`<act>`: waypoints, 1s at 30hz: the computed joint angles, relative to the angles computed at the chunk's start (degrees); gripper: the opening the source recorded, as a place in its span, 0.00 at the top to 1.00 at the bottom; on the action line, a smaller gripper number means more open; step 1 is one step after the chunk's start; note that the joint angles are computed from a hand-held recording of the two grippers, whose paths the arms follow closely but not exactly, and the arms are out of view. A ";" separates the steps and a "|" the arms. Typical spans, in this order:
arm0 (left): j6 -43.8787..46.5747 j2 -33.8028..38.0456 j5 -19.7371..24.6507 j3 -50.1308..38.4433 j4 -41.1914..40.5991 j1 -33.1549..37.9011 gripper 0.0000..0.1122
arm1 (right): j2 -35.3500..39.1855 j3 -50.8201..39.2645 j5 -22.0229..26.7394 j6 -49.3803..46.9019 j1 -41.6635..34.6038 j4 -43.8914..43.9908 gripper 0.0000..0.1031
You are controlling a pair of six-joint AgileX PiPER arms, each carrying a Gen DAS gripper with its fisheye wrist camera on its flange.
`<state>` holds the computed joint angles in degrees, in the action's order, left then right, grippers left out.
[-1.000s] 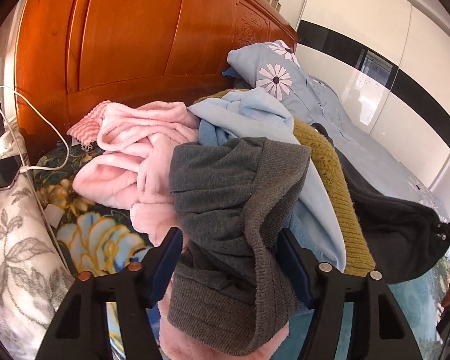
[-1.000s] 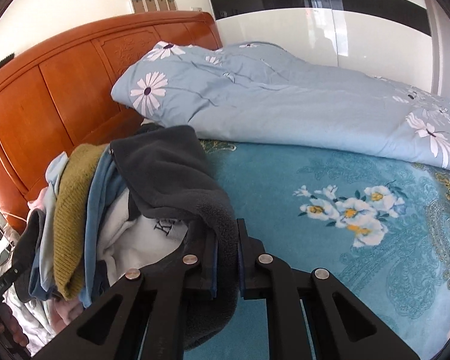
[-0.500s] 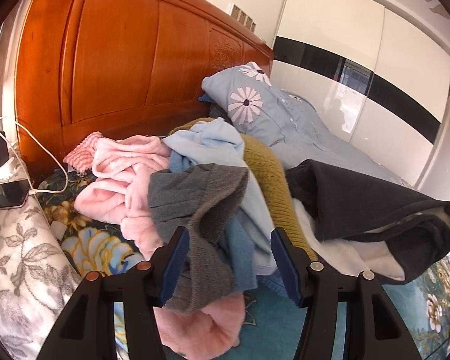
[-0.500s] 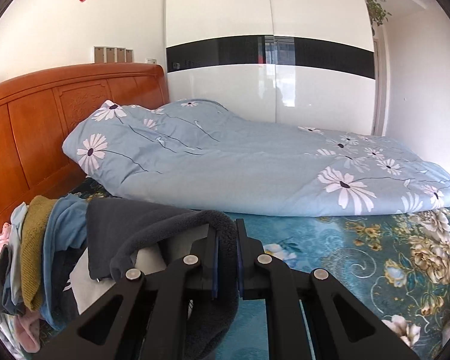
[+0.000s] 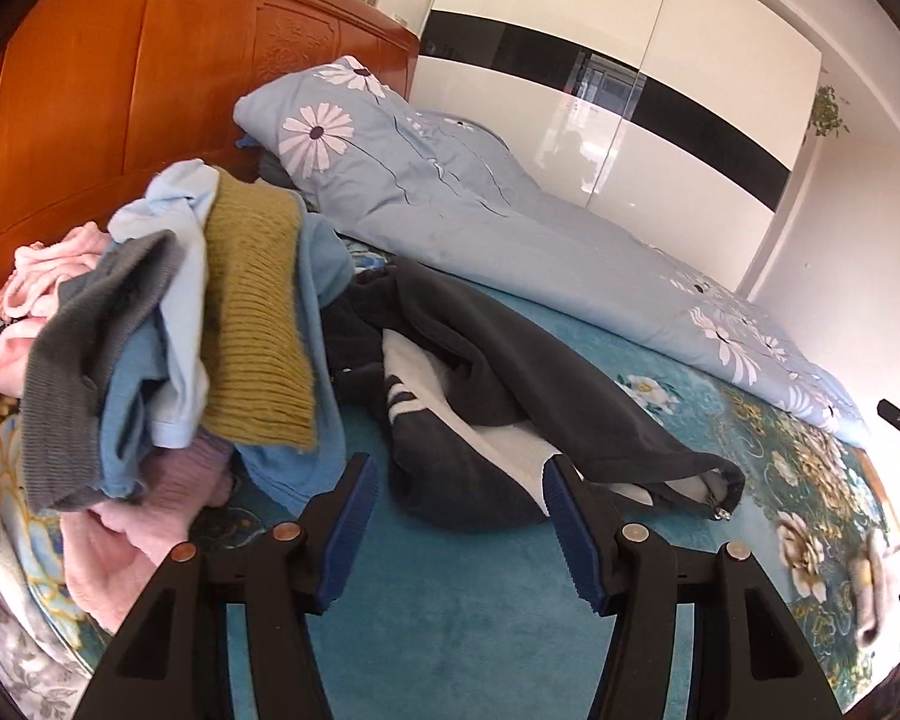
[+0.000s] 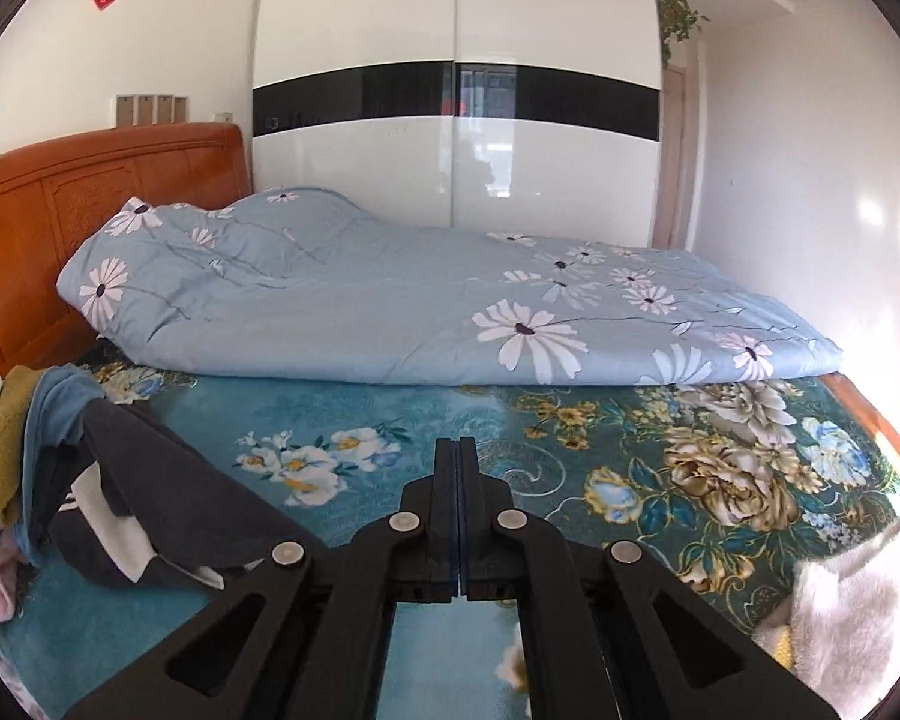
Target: Fold clothes
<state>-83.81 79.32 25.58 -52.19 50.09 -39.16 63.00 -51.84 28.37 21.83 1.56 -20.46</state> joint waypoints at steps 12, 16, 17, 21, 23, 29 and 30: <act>-20.61 10.49 1.42 -1.11 12.66 -3.47 0.40 | 31.59 -15.20 -7.43 -26.71 14.88 24.93 0.73; -22.00 12.56 -0.50 -1.07 14.28 -1.84 0.38 | 43.08 -27.69 -6.45 -34.41 20.76 30.15 0.36; -22.21 12.90 -1.14 -0.95 14.55 -1.34 0.38 | 46.20 -31.60 -5.49 -35.10 22.13 30.08 0.31; -24.96 12.76 -3.10 0.94 17.00 0.28 0.38 | 59.92 -50.64 3.12 -30.37 25.77 22.61 0.28; -27.28 12.42 -4.45 2.25 19.19 1.02 0.38 | 66.98 -61.36 8.82 -27.57 26.97 18.79 0.28; -32.30 11.84 -8.78 5.42 23.78 3.59 0.38 | 86.06 -93.34 27.77 -20.92 28.36 11.80 0.28; -32.96 11.51 -9.35 5.98 24.21 3.95 0.38 | 87.59 -96.41 29.73 -19.89 28.21 11.86 0.28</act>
<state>-116.77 90.83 16.23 -46.20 74.30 -35.21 150.59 -148.26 58.10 1.94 29.77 -8.61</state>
